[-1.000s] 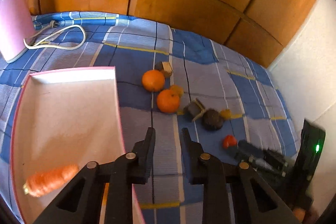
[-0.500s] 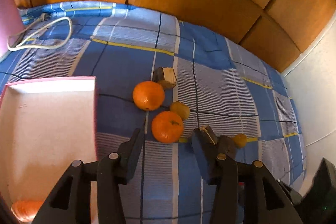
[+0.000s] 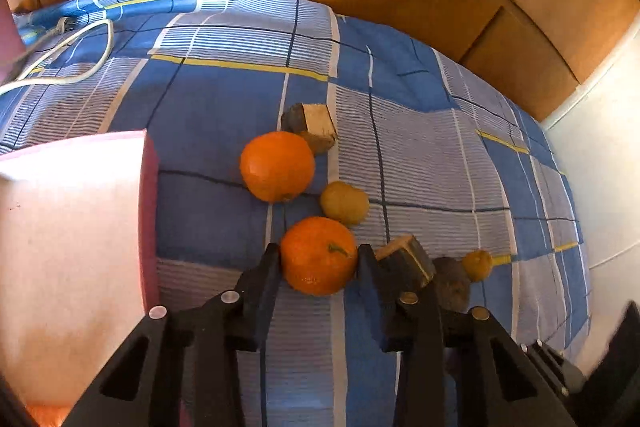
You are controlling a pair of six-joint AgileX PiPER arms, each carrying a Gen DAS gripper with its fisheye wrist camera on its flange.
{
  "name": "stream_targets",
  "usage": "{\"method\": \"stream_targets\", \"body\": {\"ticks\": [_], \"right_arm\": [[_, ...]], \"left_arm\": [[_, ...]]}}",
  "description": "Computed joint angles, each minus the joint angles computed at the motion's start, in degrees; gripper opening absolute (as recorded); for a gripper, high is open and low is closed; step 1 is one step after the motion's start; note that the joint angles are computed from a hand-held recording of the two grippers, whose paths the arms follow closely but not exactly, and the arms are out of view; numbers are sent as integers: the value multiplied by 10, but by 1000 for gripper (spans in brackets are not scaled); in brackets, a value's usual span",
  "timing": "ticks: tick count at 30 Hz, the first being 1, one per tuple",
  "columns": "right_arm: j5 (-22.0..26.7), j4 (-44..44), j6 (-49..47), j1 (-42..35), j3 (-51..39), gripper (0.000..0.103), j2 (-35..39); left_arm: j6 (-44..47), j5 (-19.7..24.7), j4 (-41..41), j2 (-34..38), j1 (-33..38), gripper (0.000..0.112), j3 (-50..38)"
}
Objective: Organize fruits
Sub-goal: 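Carry the orange into the tray with the left tool while the right tool grasps the red tomato, then carry the red tomato into the tray and open the right tool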
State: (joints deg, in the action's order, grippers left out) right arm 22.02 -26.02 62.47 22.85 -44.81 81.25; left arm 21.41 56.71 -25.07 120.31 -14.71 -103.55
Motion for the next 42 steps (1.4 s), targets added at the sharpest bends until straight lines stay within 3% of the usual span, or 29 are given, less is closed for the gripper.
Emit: {"method": "stream_targets", "body": {"ticks": [6, 13, 19, 24, 27, 32, 36, 39, 42], "right_arm": [[-80, 57, -39, -33, 44, 36, -20], [-18, -100, 103, 15, 21, 33, -3], [-7, -139, 137, 22, 22, 29, 0], [45, -179, 165, 54, 1, 28, 16], [46, -182, 166, 54, 1, 28, 16], [64, -190, 170, 63, -5, 28, 22], [73, -194, 172, 68, -9, 28, 25], [84, -197, 174, 76, -14, 28, 30], [88, -196, 173, 77, -17, 28, 31]], "left_arm": [[56, -37, -24, -83, 12, 38, 116], [140, -84, -49, -186, 12, 38, 266], [184, -82, -82, -236, 25, 38, 317], [208, -58, -125, -266, 86, 38, 317], [206, -56, -137, -267, 126, 38, 298], [179, -84, -99, -240, 179, 38, 258], [99, -129, -14, -222, 194, 42, 243], [99, -116, -31, -213, 225, 48, 237], [123, -131, -45, -230, 239, 53, 263]]}}
